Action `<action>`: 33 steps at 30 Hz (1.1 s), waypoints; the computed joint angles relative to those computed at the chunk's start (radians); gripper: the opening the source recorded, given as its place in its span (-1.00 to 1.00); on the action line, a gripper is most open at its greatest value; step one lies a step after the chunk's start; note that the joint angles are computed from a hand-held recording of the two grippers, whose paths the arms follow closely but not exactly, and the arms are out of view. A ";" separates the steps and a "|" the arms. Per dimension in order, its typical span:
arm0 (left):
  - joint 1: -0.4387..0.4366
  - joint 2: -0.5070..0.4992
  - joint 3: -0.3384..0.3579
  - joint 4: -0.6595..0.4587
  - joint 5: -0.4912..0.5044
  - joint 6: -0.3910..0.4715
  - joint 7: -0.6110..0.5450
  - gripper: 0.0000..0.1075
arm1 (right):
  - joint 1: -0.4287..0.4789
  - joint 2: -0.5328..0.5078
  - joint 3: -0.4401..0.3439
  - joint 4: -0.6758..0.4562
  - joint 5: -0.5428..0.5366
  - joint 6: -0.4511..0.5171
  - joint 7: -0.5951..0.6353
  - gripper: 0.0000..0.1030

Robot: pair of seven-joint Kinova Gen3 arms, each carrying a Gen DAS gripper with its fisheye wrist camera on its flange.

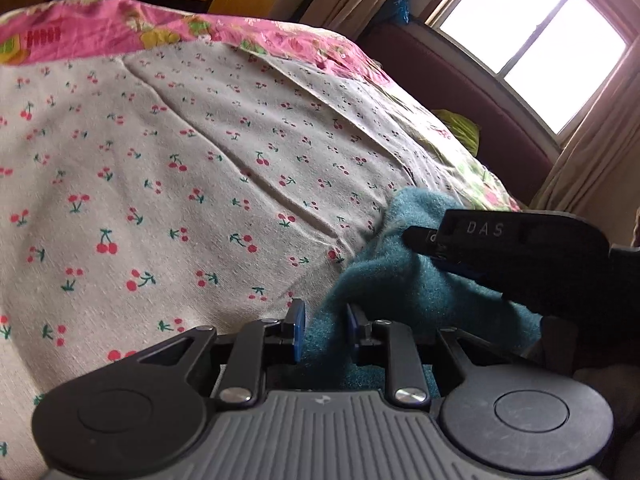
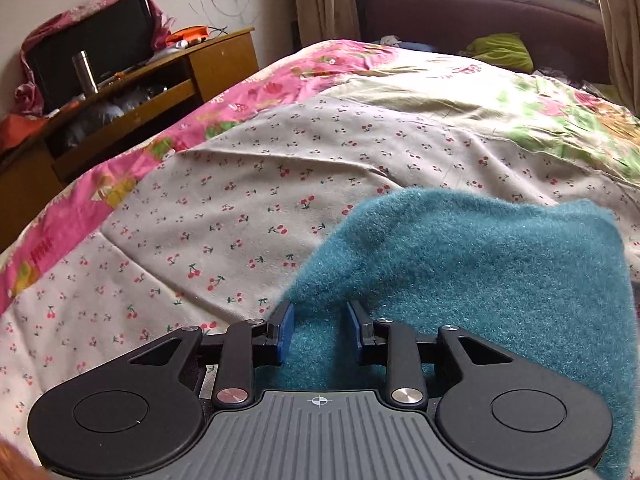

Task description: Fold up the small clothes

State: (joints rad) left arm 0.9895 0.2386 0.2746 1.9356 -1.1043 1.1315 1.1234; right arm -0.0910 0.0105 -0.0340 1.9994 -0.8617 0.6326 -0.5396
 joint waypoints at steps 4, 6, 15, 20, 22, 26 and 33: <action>0.008 0.018 0.000 -0.034 0.014 0.033 -0.059 -0.22 | 0.021 -0.050 0.160 0.015 -0.127 0.156 0.120 -0.44; 0.009 0.031 -0.003 -0.059 0.031 0.051 -0.108 -0.22 | 0.059 -0.075 0.253 0.034 -0.181 0.237 0.190 -0.43; 0.012 0.041 -0.001 -0.117 0.055 0.103 -0.192 -0.23 | 0.452 0.026 0.307 0.057 -0.156 0.524 0.284 -0.31; 0.146 0.074 -0.079 -0.259 0.062 0.303 -0.377 -0.23 | 0.538 0.070 0.279 0.051 -0.179 0.607 0.326 -0.31; 0.152 0.086 -0.071 -0.305 0.025 0.344 -0.448 -0.23 | 0.574 0.100 0.276 0.044 -0.186 0.646 0.328 -0.31; 0.096 0.109 -0.051 -0.373 -0.055 0.278 -0.609 -0.22 | 0.618 0.117 0.259 0.055 -0.190 0.669 0.353 -0.31; -0.099 0.189 -0.013 -0.448 0.071 0.056 -0.868 -0.20 | 0.636 0.143 0.246 0.071 -0.184 0.669 0.380 -0.31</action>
